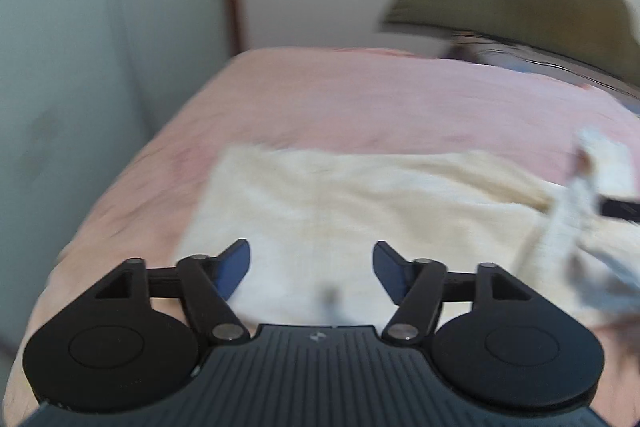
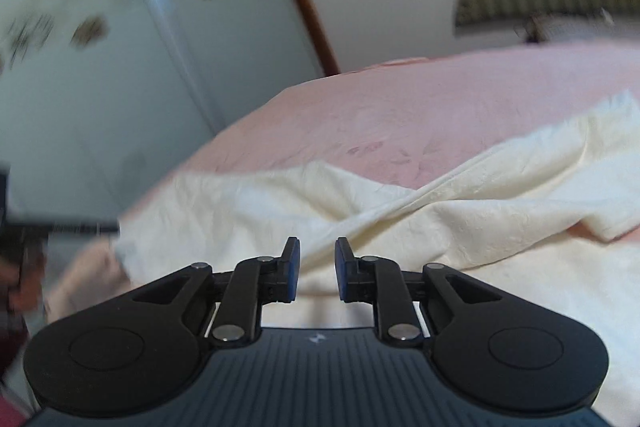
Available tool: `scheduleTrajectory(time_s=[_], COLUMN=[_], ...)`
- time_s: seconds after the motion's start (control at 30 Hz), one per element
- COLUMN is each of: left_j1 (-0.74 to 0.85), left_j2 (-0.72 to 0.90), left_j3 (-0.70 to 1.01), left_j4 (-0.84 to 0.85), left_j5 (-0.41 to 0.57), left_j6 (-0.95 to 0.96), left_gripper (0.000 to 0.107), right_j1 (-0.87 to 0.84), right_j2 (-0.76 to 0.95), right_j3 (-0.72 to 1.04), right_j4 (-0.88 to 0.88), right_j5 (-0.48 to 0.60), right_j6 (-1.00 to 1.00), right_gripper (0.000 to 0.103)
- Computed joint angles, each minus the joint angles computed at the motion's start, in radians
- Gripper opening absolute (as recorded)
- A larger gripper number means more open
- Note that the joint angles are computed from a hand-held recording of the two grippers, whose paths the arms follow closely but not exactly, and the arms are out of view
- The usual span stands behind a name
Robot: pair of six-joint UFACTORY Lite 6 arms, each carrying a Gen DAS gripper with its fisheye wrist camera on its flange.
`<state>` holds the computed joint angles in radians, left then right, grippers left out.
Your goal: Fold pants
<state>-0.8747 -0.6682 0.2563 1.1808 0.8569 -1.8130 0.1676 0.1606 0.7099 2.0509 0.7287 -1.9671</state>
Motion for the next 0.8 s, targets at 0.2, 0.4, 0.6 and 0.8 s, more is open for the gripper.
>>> scheduleTrajectory(time_s=[0.2, 0.4, 0.6, 0.8], left_j1=[-0.095, -0.200, -0.128, -0.155], left_j2=[0.406, 0.725, 0.750, 0.603], left_j3=[0.165, 0.278, 0.248, 0.117], left_j4=[0.357, 0.541, 0.675, 0.796], left_j5=[-0.201, -0.118, -0.222, -0.293], left_j6=[-0.133, -0.214, -0.352, -0.440], left_gripper=[0.078, 0.070, 0.014, 0.011], right_j1=[-0.035, -0.040, -0.023, -0.105], right_j2=[0.130, 0.244, 0.301, 0.086], right_j3=[0.108, 0.230, 0.210, -0.066], right_j4=[0.023, -0.041, 0.089, 0.108], right_j5=[0.004, -0.021, 0.070, 0.194], right_j6=[0.211, 0.385, 0.235, 0.132], right_gripper=[0.020, 0.038, 0.003, 0.003])
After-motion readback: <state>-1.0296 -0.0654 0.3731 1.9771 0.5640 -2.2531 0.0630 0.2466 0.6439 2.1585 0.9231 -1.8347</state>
